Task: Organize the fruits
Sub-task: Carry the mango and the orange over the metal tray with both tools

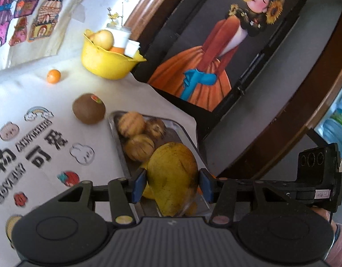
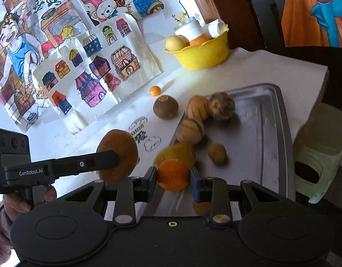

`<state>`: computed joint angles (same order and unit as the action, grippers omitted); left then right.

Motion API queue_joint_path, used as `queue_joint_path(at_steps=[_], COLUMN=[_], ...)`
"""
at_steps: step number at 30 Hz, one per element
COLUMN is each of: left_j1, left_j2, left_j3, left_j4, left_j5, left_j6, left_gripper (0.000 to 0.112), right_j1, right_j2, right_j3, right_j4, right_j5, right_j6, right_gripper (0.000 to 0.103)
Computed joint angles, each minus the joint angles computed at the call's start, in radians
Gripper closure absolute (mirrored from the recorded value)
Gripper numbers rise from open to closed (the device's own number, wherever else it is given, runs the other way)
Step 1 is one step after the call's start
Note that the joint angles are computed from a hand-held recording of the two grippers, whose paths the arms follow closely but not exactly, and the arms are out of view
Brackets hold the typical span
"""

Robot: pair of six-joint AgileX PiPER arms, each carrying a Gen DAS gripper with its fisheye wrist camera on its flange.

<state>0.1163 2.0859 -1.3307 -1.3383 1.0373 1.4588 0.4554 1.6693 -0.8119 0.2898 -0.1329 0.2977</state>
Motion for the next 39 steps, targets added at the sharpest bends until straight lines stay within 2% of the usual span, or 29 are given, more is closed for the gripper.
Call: queue_joint_path(at_steps=[6, 13, 18, 21, 25, 39], left_j1=[-0.024, -0.076, -0.121, -0.140, -0.162, -0.179], left_j2=[-0.052, -0.081, -0.103, -0.110, -0.118, -0.088], left_j3=[0.150, 0.251, 0.283, 0.287, 0.295, 0.252], left_j4=[-0.055, -0.115, -0.134, -0.127, -0.137, -0.076], left_j5=[-0.046, -0.125, -0.198, -0.231, -0.278, -0.313], left_j6=[0.130, 0.247, 0.299, 0.301, 0.319, 0.238], left_gripper=[0.057, 0.057, 0.057, 0.057, 0.057, 0.057], right_j1=[0.070, 0.136, 0.159, 0.186, 0.208, 0.243], right_j2=[-0.034, -0.025, -0.008, 0.005, 0.023, 0.063], right_j3=[0.112, 0.185, 0.208, 0.211, 0.221, 0.218], right_j4=[0.326, 0.481, 0.471, 0.544, 0.569, 0.620], right_j5=[-0.098, -0.182, -0.234, -0.276, -0.321, -0.388], right_j6=[-0.332, -0.511, -0.513, -0.597, -0.630, -0.678], right_gripper=[0.069, 0.069, 0.069, 0.069, 0.069, 0.069])
